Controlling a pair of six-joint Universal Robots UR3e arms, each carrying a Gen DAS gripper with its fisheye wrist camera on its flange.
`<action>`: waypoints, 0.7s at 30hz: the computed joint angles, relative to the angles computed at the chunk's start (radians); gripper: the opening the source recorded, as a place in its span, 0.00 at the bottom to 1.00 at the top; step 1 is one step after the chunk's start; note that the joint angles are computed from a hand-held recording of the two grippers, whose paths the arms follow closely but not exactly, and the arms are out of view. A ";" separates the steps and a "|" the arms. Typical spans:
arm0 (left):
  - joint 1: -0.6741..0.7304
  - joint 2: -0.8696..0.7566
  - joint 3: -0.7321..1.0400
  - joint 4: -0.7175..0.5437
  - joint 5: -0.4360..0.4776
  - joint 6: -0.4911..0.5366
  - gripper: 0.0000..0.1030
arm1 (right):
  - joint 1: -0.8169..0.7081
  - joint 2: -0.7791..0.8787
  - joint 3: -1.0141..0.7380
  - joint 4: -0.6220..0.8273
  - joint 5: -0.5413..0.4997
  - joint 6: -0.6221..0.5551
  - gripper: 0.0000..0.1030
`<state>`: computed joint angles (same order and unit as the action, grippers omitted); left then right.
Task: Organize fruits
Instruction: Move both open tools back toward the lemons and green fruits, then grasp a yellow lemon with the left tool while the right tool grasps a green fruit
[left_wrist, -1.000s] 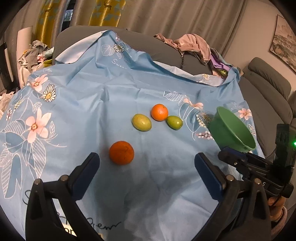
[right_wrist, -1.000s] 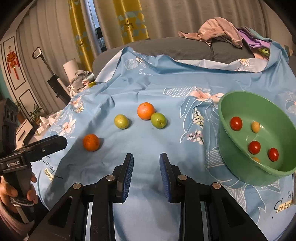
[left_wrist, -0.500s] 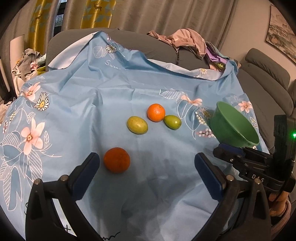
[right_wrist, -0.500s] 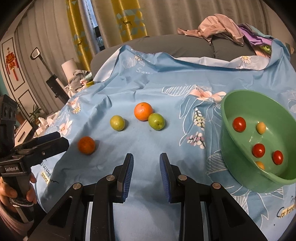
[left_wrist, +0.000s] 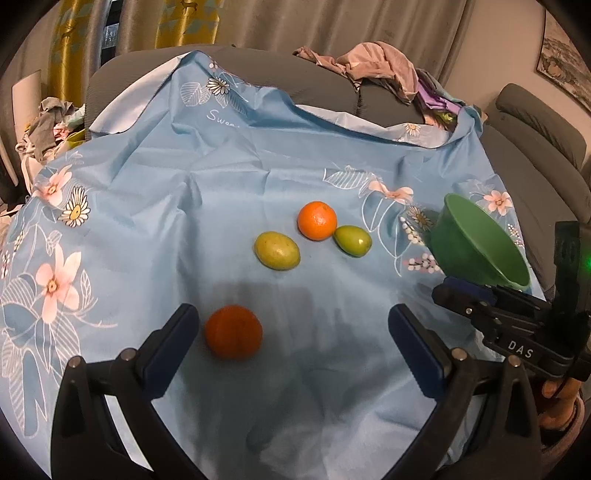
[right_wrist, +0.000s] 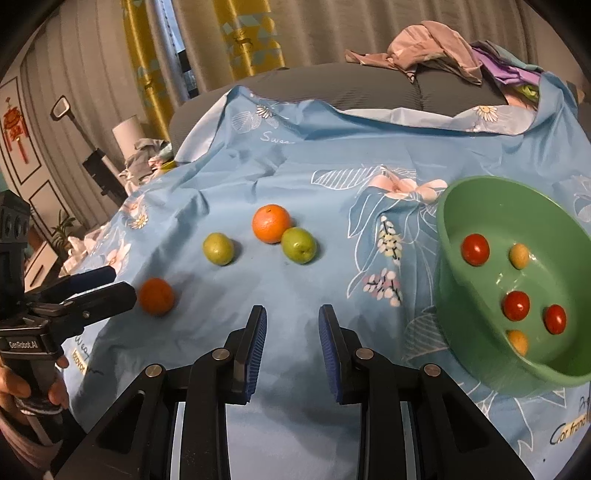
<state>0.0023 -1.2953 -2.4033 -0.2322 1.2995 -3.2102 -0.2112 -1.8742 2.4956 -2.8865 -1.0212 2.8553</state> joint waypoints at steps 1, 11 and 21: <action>-0.003 -0.015 0.014 0.003 0.006 0.002 1.00 | 0.004 0.012 -0.007 -0.007 -0.003 0.004 0.28; -0.074 -0.155 0.171 -0.060 0.093 0.021 0.99 | 0.044 0.104 -0.098 0.003 -0.040 0.006 0.28; -0.096 -0.328 0.420 -0.247 0.150 0.115 0.97 | 0.151 0.325 -0.357 0.096 -0.111 0.018 0.28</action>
<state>-0.0940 -1.6236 -1.9831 -0.4792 1.4493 -3.0954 -0.0602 -1.5489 2.1382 -2.7905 -1.1319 2.8729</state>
